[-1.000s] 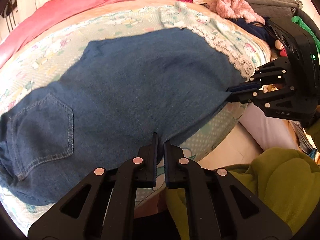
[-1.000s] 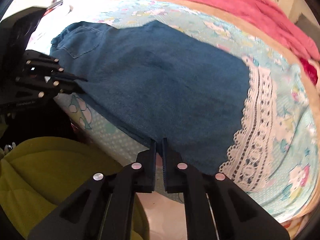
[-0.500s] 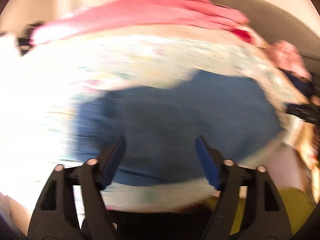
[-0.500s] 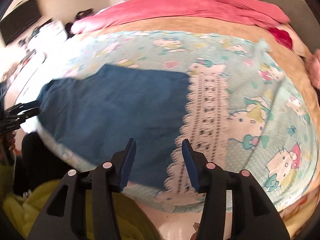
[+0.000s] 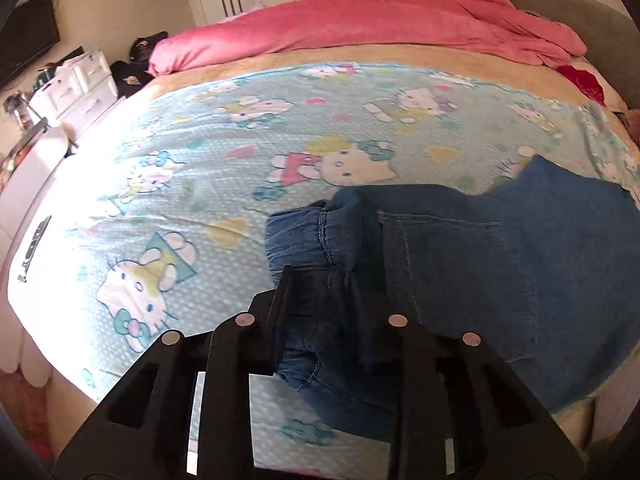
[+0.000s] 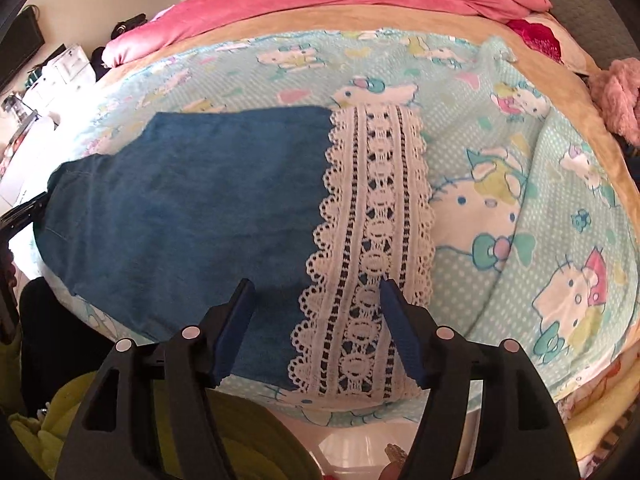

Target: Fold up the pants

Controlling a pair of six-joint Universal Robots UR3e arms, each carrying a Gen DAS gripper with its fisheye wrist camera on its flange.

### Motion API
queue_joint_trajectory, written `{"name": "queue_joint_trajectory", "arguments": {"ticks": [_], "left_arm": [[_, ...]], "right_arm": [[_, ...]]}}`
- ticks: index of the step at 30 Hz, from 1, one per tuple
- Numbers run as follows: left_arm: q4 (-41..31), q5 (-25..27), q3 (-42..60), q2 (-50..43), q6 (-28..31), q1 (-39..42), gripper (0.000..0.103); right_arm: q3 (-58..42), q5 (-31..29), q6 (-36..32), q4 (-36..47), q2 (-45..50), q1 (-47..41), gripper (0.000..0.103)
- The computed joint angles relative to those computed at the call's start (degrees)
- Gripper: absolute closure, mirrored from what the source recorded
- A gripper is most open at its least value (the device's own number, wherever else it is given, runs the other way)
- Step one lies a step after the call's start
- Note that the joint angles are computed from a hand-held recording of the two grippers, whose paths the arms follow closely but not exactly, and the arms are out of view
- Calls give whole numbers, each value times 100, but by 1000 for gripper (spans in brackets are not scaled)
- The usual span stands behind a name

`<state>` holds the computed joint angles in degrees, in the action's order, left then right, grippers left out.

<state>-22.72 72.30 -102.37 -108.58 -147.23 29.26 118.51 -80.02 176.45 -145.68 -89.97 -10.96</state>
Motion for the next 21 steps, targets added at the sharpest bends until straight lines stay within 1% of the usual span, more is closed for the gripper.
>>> {"name": "queue_joint_trajectory", "arguments": {"ticks": [1, 2, 3, 4, 5, 7, 9, 11, 12, 14, 15, 16, 18, 21], "left_arm": [[-173, -156, 80, -34, 0, 163, 80], [-264, -230, 131, -52, 40, 260, 75], [-267, -203, 149, -71, 57, 280, 72], [-307, -213, 173, -74, 79, 296, 70], [-393, -256, 180, -24, 99, 332, 70], [-545, -300, 232, 59, 108, 351, 69], [-674, -428, 140, 369, 100, 452, 66], [-762, -605, 43, 720, 153, 543, 57], [-857, -730, 45, 850, 199, 580, 54], [-1210, -1020, 143, 1058, 276, 628, 47], [-1395, -1178, 221, 1124, 302, 619, 45], [-1484, -1229, 298, 1126, 286, 562, 43], [-1724, -1256, 552, 1031, 291, 324, 42], [-2226, -1325, 1146, 645, 213, -96, 41]], "right_arm": [[43, 3, -30, -28, 0, -6, 39], [63, -2, -42, -51, 10, -3, 39], [60, -17, -38, -70, 52, 9, 39], [9, -33, -12, -41, 92, 30, 39], [-40, -25, 9, 10, 102, 42, 36], [-118, 93, -5, 119, 49, -1, 34], [-86, 230, -69, 62, -133, -126, 34], [-46, 290, -15, -112, -225, -267, 31], [-13, 395, 41, -229, -274, -406, 31], [-31, 541, 144, -374, -250, -596, 31], [-118, 531, 191, -444, -148, -661, 31], [-187, 548, 200, -469, -71, -699, 31], [-404, 593, 225, -556, 189, -791, 31], [-881, 761, 178, -622, 703, -931, 31]]}}
